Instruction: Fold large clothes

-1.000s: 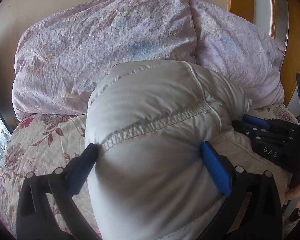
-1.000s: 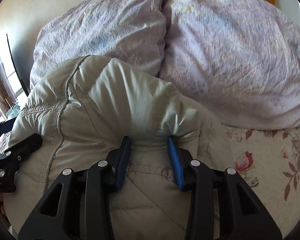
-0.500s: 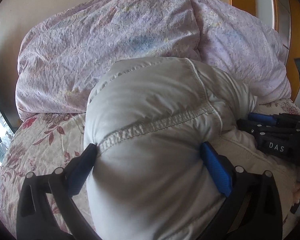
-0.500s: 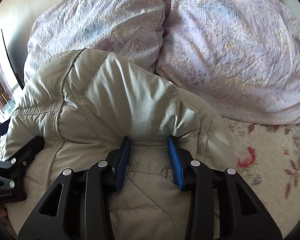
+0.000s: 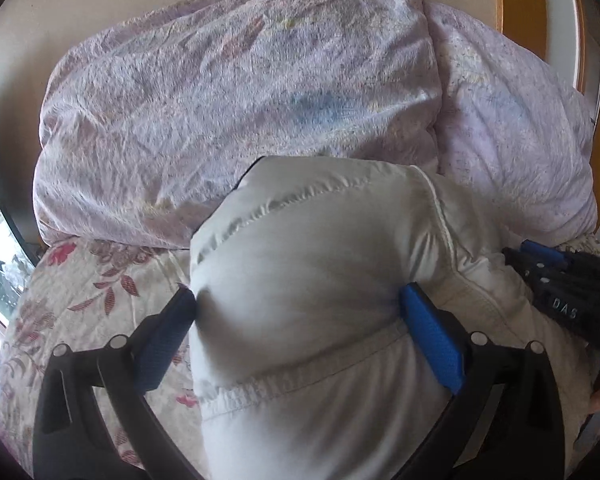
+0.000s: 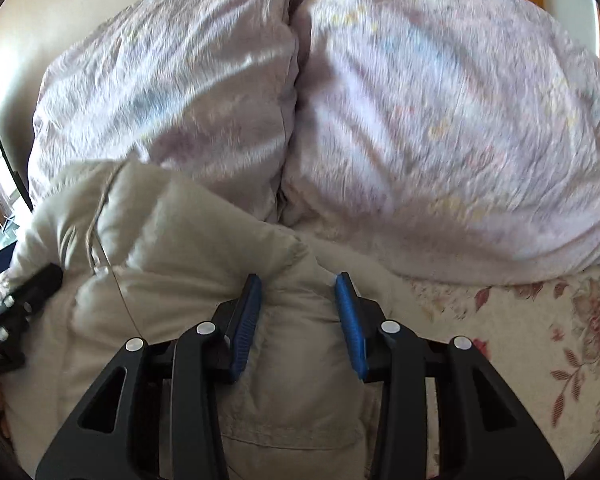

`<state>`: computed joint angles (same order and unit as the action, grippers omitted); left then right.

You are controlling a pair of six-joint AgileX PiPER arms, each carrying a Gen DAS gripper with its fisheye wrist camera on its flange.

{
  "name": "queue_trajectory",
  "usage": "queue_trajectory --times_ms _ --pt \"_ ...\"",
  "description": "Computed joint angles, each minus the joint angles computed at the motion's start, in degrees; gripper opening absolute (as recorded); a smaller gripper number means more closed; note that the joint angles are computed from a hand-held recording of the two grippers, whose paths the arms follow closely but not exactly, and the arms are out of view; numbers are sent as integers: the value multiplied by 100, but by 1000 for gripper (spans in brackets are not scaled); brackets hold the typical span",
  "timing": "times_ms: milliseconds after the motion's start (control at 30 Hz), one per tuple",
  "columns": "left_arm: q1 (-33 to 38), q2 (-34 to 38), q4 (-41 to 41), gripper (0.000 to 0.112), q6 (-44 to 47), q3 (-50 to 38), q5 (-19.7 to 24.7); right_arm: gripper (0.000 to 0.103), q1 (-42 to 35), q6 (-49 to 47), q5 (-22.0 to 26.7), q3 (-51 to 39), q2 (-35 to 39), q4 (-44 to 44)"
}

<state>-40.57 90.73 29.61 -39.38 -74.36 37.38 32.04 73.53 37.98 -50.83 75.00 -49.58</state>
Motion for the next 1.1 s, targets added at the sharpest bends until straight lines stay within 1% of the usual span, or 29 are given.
queue_trajectory --times_ms 167,233,300,400,500,600,700,767,867,900,1000,1100 --pt "-40 114 185 101 -205 67 -118 40 2 724 -219 243 117 -565" --pt "-85 159 362 101 -372 103 -146 40 39 890 -199 283 128 -728" --pt "-132 214 554 101 -524 109 -139 40 5 809 -211 264 137 -677" --pt "-133 316 524 101 -473 14 -61 40 -149 373 -276 140 178 -290" --pt "-118 372 474 101 -408 -37 -20 40 -234 149 -321 48 260 -92" --pt "-149 418 567 101 -473 -61 30 40 -314 178 -425 65 301 -106" --pt "-159 443 632 101 -492 -59 55 40 -307 145 -412 74 229 -33" --pt "-168 456 649 101 -498 -68 98 40 -202 184 -346 226 -102 50" --pt "-135 480 600 101 -439 -102 124 40 18 79 -461 654 -937 387" --pt "-136 476 614 101 -447 -100 131 40 169 42 -401 766 -1205 440" --pt "-125 456 612 101 -445 -81 121 40 957 195 260 961 -1781 234" --pt "-124 436 624 101 -469 -53 98 40 1212 7 389 1131 -2026 487"
